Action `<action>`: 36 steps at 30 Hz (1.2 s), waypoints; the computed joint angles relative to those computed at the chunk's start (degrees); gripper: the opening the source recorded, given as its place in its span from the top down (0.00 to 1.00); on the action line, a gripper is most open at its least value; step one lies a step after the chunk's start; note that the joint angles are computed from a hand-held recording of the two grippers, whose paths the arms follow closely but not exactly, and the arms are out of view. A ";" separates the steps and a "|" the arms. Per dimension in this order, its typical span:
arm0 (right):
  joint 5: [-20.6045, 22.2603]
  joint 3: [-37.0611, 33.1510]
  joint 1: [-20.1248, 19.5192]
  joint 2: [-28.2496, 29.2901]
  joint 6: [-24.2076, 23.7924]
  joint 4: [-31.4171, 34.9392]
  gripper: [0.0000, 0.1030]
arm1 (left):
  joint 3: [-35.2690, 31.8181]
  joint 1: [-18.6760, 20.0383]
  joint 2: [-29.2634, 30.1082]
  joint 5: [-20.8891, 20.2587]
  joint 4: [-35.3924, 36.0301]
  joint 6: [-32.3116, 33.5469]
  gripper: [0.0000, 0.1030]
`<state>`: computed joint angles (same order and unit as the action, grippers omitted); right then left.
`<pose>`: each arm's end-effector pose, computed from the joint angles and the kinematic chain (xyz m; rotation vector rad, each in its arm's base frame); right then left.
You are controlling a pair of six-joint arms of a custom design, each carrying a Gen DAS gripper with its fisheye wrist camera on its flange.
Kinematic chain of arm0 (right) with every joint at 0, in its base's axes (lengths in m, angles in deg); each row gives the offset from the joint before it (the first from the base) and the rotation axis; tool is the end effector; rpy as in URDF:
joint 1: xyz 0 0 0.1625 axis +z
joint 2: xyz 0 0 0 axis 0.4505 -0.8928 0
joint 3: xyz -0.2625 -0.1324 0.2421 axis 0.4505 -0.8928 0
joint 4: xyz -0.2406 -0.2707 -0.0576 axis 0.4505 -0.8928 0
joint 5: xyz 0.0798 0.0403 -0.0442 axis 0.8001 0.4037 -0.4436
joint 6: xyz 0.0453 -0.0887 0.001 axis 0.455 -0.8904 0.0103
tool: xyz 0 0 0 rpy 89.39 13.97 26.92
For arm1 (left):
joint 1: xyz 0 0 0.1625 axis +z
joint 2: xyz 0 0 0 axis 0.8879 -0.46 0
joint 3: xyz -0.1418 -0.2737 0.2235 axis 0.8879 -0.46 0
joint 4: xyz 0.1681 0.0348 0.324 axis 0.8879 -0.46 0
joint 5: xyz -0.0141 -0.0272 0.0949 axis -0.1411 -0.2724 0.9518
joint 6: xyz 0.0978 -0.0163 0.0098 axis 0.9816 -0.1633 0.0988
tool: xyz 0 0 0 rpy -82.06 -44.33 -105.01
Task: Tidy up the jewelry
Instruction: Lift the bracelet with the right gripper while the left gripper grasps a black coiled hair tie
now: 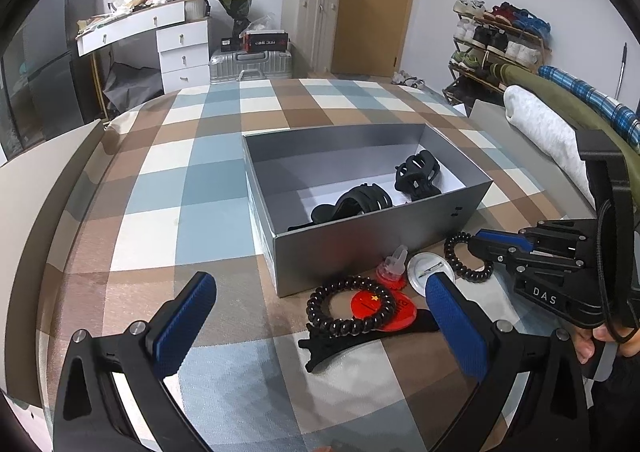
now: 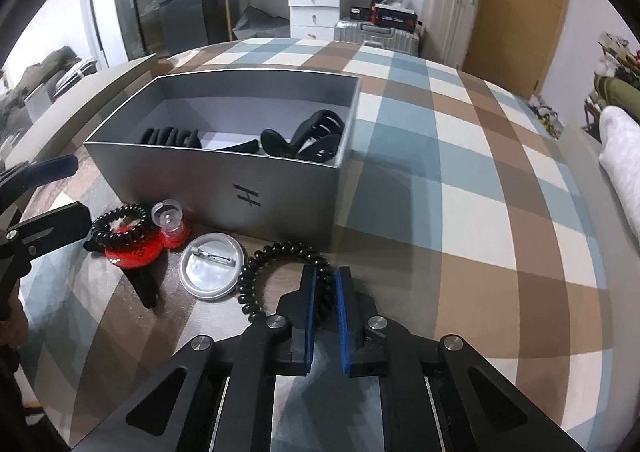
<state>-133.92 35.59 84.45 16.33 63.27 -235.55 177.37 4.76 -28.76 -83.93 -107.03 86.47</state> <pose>0.2887 -0.5685 -0.0001 0.4654 -2.2806 0.6748 -0.0522 -0.5803 0.2593 0.9098 2.4573 -0.7030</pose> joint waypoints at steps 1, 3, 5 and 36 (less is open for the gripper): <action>0.43 0.06 -0.09 -0.09 0.12 0.03 0.92 | 0.02 0.00 -0.05 0.03 0.11 0.09 0.01; 0.94 0.31 -0.11 -0.32 0.06 -0.30 0.92 | 0.02 -0.06 -0.11 0.05 0.44 0.12 0.01; 2.16 0.95 -0.13 -0.89 -0.25 -1.21 0.92 | -0.10 -0.09 0.03 0.26 0.89 0.15 0.01; 8.45 4.35 1.01 -3.81 -2.66 -9.51 0.92 | -2.01 1.14 0.37 -3.80 9.74 -4.27 0.18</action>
